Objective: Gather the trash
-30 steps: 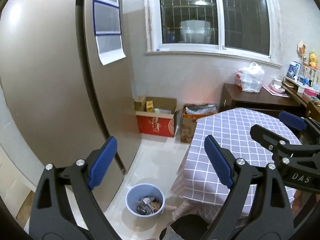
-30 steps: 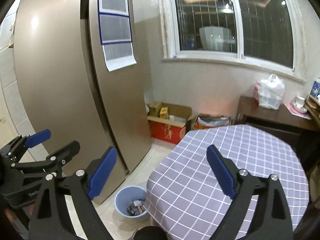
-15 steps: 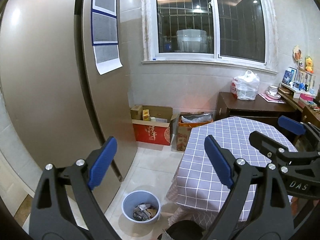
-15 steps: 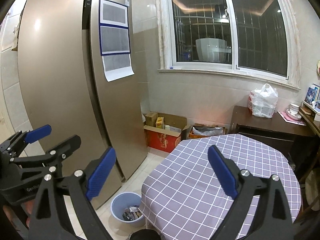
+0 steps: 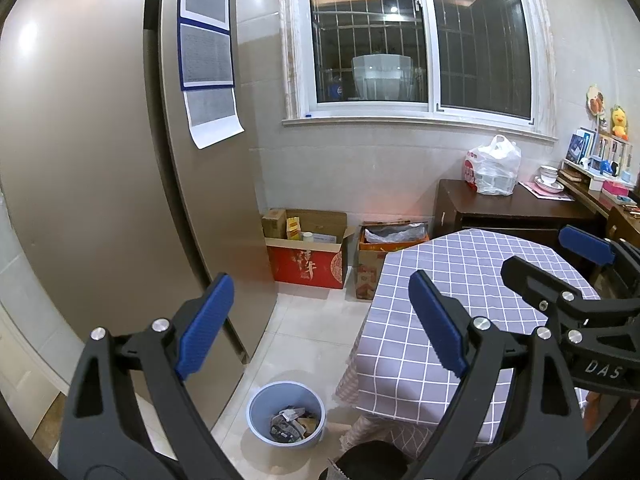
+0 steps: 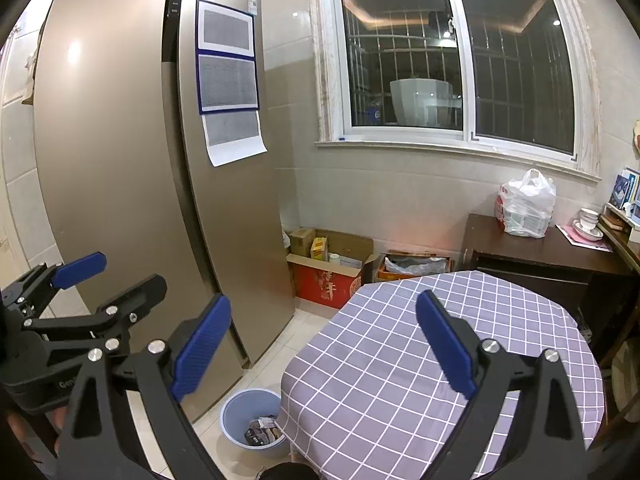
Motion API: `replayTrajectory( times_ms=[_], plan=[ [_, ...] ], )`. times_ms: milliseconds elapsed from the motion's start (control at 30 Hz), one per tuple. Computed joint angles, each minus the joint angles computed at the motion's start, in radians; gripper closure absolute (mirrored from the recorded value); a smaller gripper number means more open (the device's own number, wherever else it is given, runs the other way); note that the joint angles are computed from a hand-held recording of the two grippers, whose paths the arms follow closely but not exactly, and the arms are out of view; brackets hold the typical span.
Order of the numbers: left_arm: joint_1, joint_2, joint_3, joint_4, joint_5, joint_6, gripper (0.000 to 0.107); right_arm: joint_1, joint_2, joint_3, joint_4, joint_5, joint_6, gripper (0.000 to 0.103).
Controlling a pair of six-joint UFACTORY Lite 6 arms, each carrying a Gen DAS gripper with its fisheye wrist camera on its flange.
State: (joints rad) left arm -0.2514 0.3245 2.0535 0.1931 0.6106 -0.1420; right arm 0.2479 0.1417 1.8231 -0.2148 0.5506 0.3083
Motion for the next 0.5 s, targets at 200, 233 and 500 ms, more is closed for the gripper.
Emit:
replayTrajectory(
  times_ms=[200, 233, 500],
  plan=[
    [-0.001, 0.003, 0.005, 0.001, 0.004, 0.0, 0.02, -0.003, 0.004, 0.003, 0.013, -0.001, -0.008, 0.011],
    [-0.001, 0.003, 0.006, 0.006, 0.003, -0.001, 0.02, -0.004, 0.005, 0.005, 0.016, 0.0, -0.011, 0.011],
    [-0.009, 0.004, 0.0, 0.027, -0.003, -0.015, 0.02, -0.003, 0.018, 0.018, 0.01, -0.01, -0.003, 0.011]
  ],
)
